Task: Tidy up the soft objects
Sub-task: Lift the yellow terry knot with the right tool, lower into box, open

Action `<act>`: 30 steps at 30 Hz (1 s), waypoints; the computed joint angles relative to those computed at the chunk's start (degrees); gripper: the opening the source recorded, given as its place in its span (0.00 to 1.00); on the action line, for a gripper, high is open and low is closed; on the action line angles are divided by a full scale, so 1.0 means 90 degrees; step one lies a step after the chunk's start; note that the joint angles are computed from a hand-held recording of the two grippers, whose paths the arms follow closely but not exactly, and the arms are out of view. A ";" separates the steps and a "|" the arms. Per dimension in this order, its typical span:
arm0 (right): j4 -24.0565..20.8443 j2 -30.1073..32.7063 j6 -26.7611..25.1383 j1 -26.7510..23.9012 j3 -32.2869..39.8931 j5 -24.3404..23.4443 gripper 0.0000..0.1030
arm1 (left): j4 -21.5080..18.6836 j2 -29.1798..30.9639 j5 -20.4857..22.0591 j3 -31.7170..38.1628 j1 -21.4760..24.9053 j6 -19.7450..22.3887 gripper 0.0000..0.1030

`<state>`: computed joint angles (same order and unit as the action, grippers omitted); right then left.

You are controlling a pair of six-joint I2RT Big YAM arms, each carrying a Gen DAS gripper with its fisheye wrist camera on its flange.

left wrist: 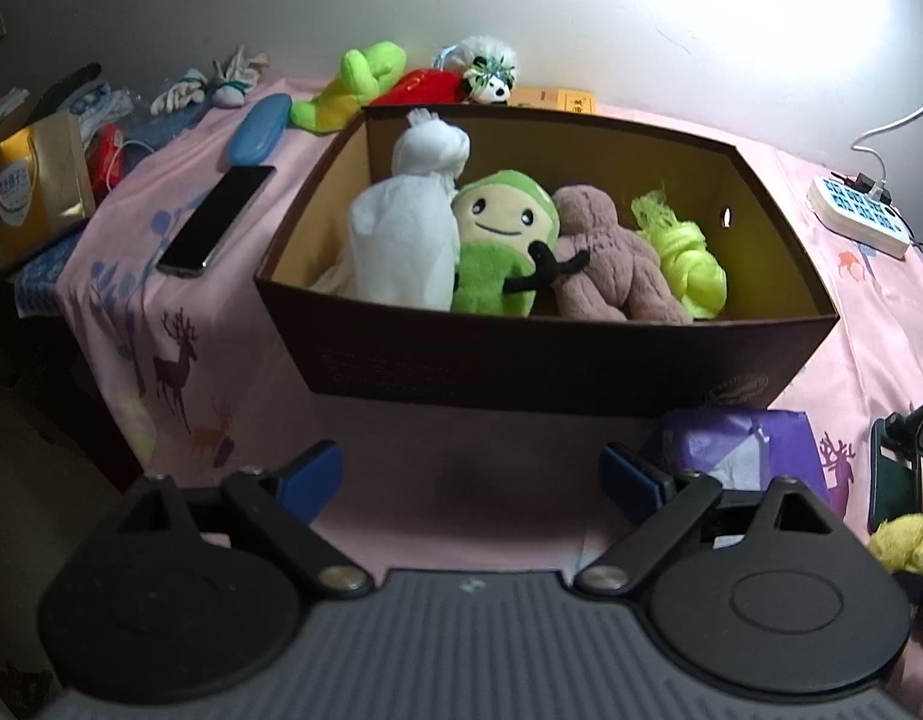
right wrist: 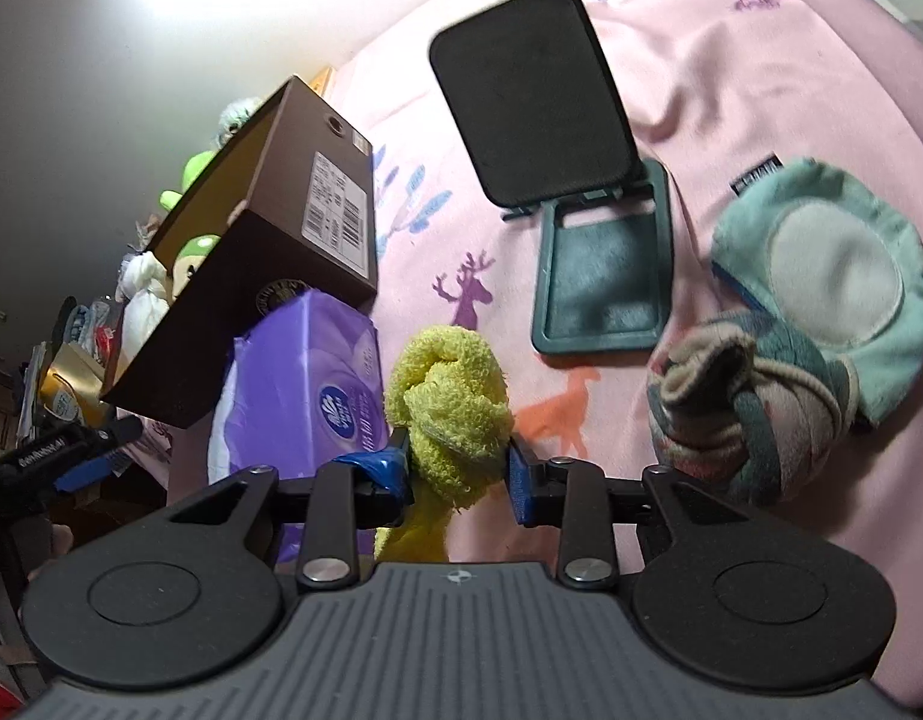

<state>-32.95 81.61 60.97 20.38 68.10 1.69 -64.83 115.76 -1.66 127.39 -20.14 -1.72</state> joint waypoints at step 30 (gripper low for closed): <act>-0.1063 0.3106 -0.2808 -0.0232 0.5063 0.0559 0.15 | -0.0347 0.0038 0.0558 -0.0483 0.0327 0.0721 0.90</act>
<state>-42.52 109.57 35.71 18.29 113.67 6.72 -67.96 116.10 3.36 123.04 -17.20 4.78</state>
